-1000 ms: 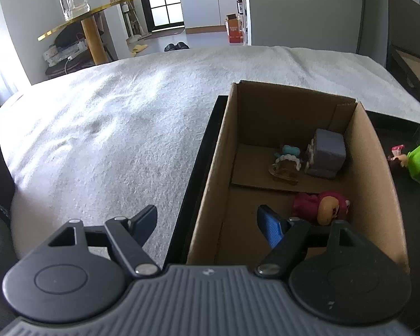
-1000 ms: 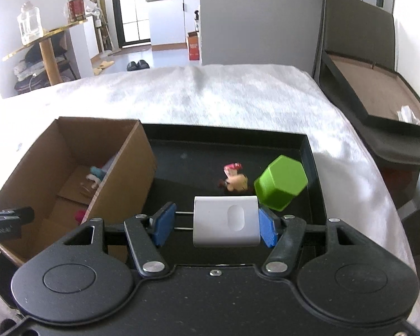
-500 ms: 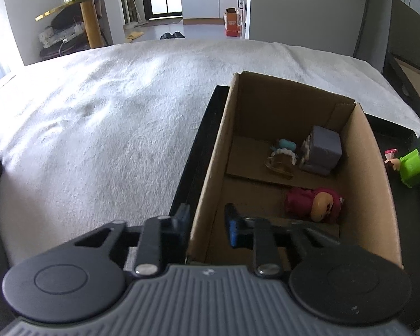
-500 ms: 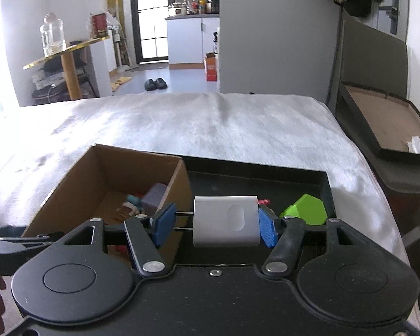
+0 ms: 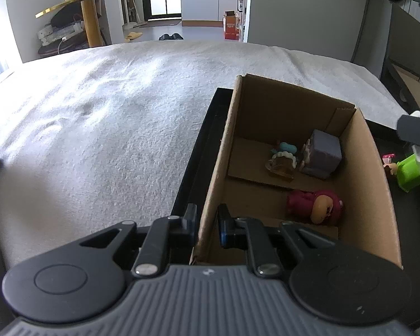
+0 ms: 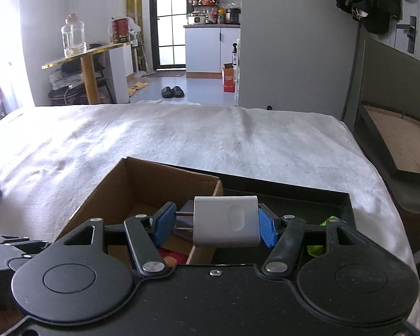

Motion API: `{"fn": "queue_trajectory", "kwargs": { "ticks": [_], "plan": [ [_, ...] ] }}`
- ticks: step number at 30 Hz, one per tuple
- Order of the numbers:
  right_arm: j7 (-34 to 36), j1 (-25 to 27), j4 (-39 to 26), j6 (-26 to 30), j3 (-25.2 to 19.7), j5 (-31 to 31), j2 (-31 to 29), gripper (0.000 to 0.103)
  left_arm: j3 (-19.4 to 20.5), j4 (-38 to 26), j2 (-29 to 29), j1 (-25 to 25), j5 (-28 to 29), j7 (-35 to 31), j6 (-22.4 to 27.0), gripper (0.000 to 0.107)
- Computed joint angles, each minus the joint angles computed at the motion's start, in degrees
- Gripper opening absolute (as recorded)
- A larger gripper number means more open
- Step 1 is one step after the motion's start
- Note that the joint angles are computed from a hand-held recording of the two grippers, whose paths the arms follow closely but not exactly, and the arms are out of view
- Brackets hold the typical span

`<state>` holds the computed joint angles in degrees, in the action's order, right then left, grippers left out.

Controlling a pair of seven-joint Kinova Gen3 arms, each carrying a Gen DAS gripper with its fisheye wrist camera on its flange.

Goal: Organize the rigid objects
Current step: 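Lift the white plug charger with the right gripper over the box, then lower the white plug charger into the box and open the right gripper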

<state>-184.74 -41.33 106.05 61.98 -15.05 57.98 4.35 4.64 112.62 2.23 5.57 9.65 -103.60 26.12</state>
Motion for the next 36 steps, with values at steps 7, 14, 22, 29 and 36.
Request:
{"fn": "queue_trajectory", "kwargs": {
  "ticks": [7,14,22,29,36],
  "plan": [
    [1.00,-0.57,-0.32,-2.54,0.22,1.14,1.21,0.061,-0.10,0.40,-0.02,-0.82,3.39,-4.04,-0.45,0.014],
    [2.28,-0.72,-0.35,-5.30,0.94,-0.34,2.12,0.061,-0.39,-0.09,0.24,-1.99,7.52,-7.99,0.78,0.014],
    [3.88,-0.32,0.21,-9.41,1.84,-2.34,3.01,0.061,-0.45,-0.15,0.27,-2.32,8.94,-9.14,1.12,0.014],
    [4.61,0.17,-0.34,-12.41,3.19,-3.05,3.77,0.061,-0.45,-0.29,0.45,-2.36,8.94,-8.97,1.09,0.014],
    [6.03,2.29,-0.71,-18.09,4.97,-6.98,5.06,0.061,-0.47,-0.63,0.68,-2.77,10.13,-9.83,1.65,0.015]
  ]
}}
